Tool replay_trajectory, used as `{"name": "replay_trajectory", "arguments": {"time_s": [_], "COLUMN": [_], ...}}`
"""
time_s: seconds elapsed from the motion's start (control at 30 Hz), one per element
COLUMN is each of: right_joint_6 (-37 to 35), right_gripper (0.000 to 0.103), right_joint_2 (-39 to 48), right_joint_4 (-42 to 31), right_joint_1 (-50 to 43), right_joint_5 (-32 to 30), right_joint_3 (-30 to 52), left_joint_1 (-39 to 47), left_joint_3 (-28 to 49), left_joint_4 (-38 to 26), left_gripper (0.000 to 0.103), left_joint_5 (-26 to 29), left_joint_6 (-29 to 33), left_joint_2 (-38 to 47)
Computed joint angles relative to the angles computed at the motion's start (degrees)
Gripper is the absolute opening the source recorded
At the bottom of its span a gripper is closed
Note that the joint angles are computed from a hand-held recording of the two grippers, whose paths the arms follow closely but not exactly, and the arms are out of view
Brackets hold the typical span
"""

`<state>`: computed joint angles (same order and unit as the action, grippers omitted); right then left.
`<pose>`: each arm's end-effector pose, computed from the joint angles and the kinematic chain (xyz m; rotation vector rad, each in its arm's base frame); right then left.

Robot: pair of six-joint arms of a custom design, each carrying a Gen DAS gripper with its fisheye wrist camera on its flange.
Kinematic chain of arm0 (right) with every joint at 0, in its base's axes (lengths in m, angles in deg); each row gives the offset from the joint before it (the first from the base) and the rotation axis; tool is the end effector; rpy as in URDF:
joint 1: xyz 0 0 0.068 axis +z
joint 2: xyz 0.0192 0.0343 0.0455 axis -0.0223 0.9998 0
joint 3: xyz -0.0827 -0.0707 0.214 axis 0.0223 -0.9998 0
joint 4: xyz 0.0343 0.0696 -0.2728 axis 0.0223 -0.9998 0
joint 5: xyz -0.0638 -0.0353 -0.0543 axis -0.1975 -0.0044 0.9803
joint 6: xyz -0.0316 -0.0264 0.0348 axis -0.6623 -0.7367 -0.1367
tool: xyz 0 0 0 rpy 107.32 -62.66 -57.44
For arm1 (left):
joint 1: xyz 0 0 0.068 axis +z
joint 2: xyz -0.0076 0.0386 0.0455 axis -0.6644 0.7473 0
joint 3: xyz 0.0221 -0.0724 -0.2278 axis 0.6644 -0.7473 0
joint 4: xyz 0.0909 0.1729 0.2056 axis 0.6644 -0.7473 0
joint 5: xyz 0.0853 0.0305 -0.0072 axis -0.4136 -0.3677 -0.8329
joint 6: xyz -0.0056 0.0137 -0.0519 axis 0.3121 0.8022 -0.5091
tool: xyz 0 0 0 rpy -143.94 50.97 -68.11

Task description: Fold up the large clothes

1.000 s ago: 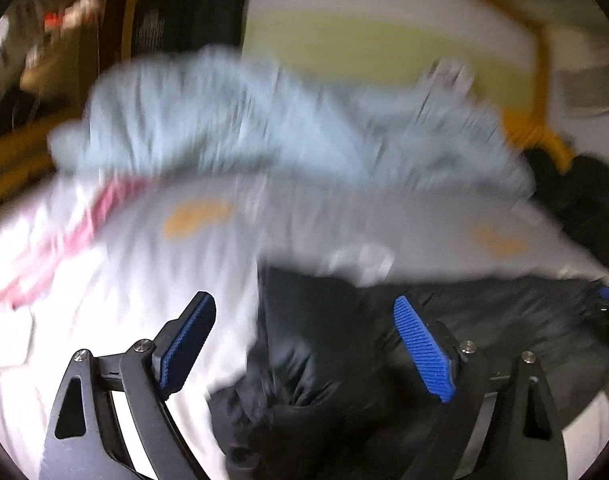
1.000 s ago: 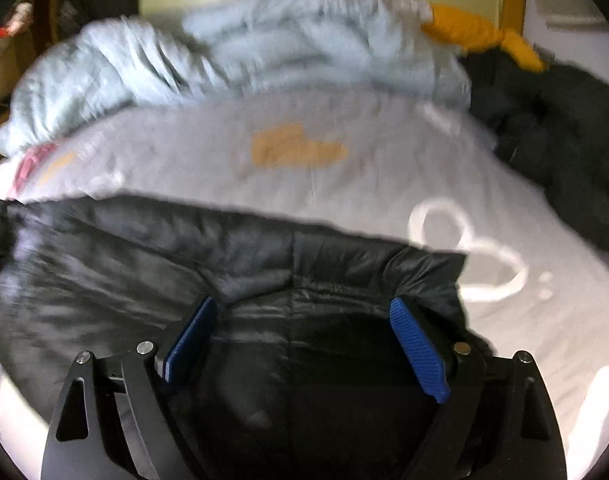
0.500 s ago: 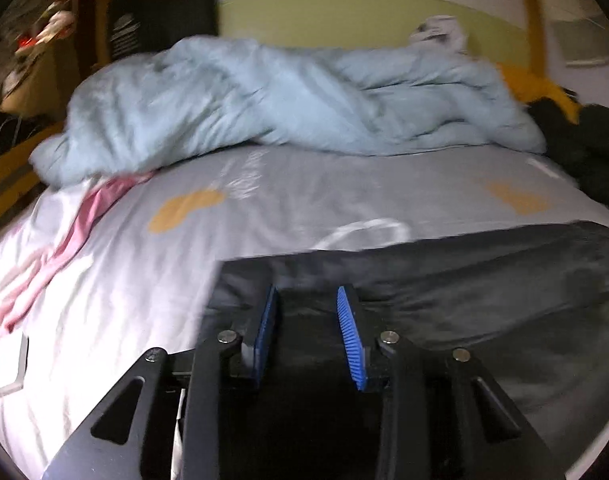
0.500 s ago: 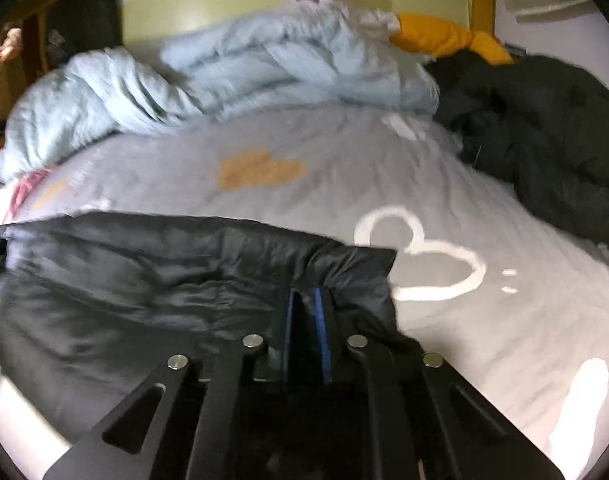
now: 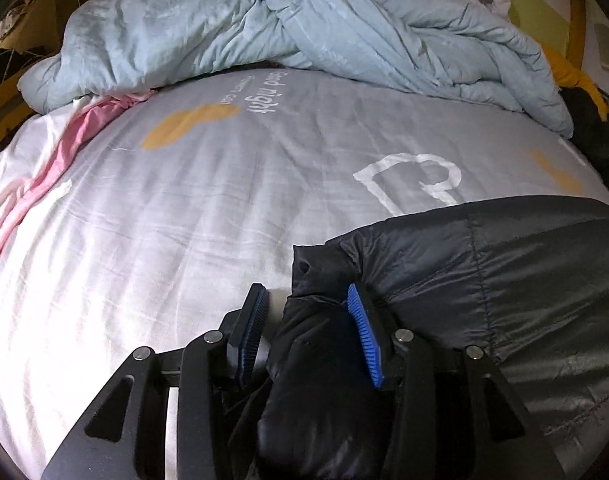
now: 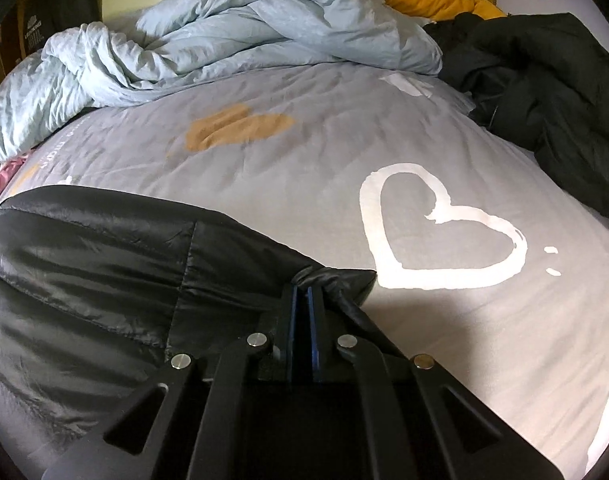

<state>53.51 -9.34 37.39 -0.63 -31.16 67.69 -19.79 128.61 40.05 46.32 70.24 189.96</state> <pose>0.2395 -0.0065 0.1968 0.4987 2.4292 -0.1859 0.3950 0.1432 0.1832 0.3315 2.4019 -0.1118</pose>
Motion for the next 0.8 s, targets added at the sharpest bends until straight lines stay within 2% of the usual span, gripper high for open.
{"name": "replay_trajectory", "arguments": {"time_s": [0.03, 0.1, 0.13, 0.17, 0.2, 0.27, 0.33, 0.4, 0.47, 0.53, 0.57, 0.63, 0.73, 0.8], "right_joint_6": [-0.18, -0.32, 0.38, 0.99, 1.51, 3.52, 5.32, 8.22, 9.72, 10.91, 11.58, 12.59, 12.35, 12.16], "right_gripper": [0.004, 0.005, 0.005, 0.005, 0.005, 0.005, 0.005, 0.005, 0.005, 0.005, 0.005, 0.005, 0.005, 0.005], "right_joint_2": [0.38, 0.42, 0.28, -0.93, -3.28, -9.2, -11.81, -13.66, -13.78, -12.88, -12.63, -11.83, -10.42, -9.87], "right_joint_4": [-0.44, -1.86, -4.16, -5.52, -6.38, -8.65, -10.15, -11.8, -12.87, -14.03, -14.33, -14.52, -13.57, -13.78], "right_joint_1": [0.02, 0.15, 0.67, 1.07, 1.41, 4.79, 8.7, 14.34, 18.94, 23.49, 25.07, 27.08, 29.03, 30.74], "right_joint_5": [0.16, 0.62, 1.49, 1.6, 1.06, 3.4, 6.61, 9.28, 9.81, 9.3, 8.91, 7.68, 5.79, 6.86], "right_joint_3": [0.61, 1.89, 3.63, 4.45, 4.96, 7.06, 9.08, 11.46, 13.08, 14.63, 14.95, 15.45, 15.28, 15.09], "left_joint_1": [-0.19, 1.12, 3.18, 5.14, 7.41, 10.56, 12.05, 11.55, 8.5, 3.62, 0.69, -3.77, -6.83, -7.7], "left_joint_3": [-2.14, -10.74, -13.06, -13.08, -12.68, -13.61, -14.8, -16.94, -18.91, -20.6, -22.17, -25.16, -24.82, -24.52], "left_joint_4": [2.43, 14.07, 16.37, 15.24, 12.63, 6.94, -3.94, -17.03, -28.22, -36.17, -36.27, -32.61, -31.5, -31.44], "left_gripper": [0.036, 0.023, 0.023, 0.023, 0.023, 0.023, 0.023, 0.023, 0.024, 0.024, 0.024, 0.024, 0.024, 0.023], "left_joint_5": [-0.9, 0.93, 6.16, 11.83, 18.2, 26.89, 33.55, 38.04, 37.9, 35.46, 32.56, 28.05, 24.62, 23.75], "left_joint_6": [-0.39, -2.12, -3.59, -4.78, -5.99, -6.29, 0.15, 11.37, 20.54, 25.37, 24.59, 21.06, 16.88, 14.95], "left_joint_2": [-2.44, -12.2, -17.42, -20.54, -23.91, -30.3, -36.01, -41.06, -44.29, -45.1, -45.97, -47.45, -43.31, -40.35]}}
